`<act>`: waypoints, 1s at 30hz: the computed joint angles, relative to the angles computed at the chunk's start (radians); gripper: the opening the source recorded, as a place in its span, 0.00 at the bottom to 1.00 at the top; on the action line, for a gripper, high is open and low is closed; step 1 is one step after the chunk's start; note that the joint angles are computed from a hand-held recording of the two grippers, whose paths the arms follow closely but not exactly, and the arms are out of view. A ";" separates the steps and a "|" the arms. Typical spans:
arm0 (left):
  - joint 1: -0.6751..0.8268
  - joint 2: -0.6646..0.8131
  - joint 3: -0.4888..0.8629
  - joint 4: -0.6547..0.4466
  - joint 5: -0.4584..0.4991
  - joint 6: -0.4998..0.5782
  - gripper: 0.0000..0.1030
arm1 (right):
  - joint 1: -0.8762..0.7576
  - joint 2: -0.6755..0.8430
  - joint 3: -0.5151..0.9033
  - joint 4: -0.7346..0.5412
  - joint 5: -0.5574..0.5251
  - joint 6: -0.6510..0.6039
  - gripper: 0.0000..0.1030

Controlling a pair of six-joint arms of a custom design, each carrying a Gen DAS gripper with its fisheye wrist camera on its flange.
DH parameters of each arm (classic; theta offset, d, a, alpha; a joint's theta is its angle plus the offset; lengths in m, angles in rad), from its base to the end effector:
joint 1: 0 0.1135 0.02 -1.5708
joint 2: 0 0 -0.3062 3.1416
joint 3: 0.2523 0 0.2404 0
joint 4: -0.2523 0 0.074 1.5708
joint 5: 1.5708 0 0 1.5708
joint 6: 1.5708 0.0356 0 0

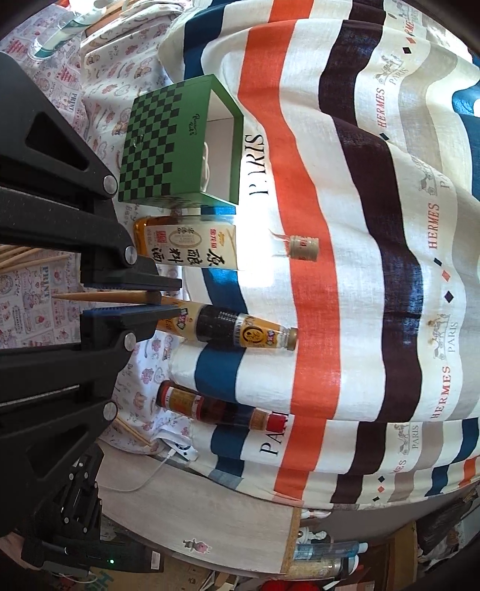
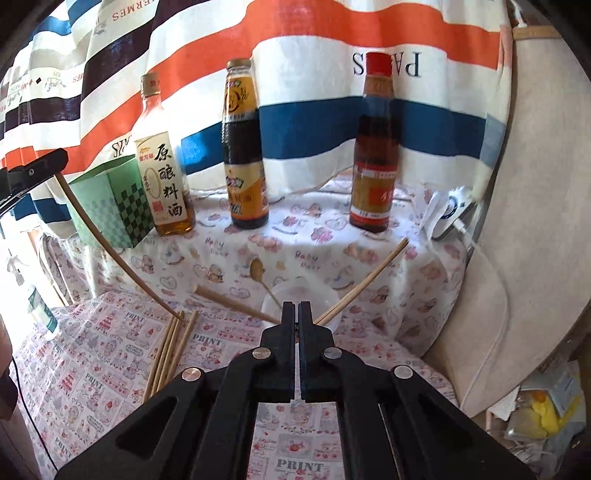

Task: Organize utensils
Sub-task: 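Carry the chopstick with the left tool while the right tool carries the fork to the cup, then lower the chopstick and fork into the cup and open both tools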

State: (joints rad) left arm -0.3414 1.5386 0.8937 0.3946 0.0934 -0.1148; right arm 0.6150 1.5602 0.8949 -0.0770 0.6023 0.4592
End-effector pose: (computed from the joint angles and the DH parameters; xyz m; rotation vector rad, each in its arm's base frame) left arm 0.3177 -0.1164 0.3005 0.2741 1.8184 -0.4064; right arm 0.2674 0.1642 0.2533 0.1250 2.1594 -0.0898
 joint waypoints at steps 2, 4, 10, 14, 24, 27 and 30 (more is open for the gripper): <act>0.004 -0.014 -0.010 0.048 0.015 -0.048 0.06 | -0.003 0.001 0.058 -0.084 0.059 -0.011 0.02; 0.004 -0.013 -0.001 0.081 0.034 -0.077 0.06 | -0.020 -0.013 0.077 -0.087 0.059 -0.035 0.02; -0.033 0.088 0.179 0.005 0.054 -0.119 0.06 | -0.101 0.005 0.121 -0.068 -0.006 -0.050 0.02; -0.086 0.162 0.253 0.029 0.010 -0.091 0.06 | -0.163 0.057 0.104 -0.010 -0.112 -0.019 0.02; -0.152 0.383 0.378 0.039 0.035 -0.053 0.06 | -0.252 0.162 0.052 0.145 -0.276 -0.013 0.02; -0.150 0.440 0.391 0.020 0.052 -0.065 0.06 | -0.266 0.185 0.050 0.154 -0.317 -0.011 0.02; -0.139 0.466 0.384 0.012 0.067 -0.069 0.06 | -0.262 0.207 0.058 0.149 -0.324 -0.022 0.02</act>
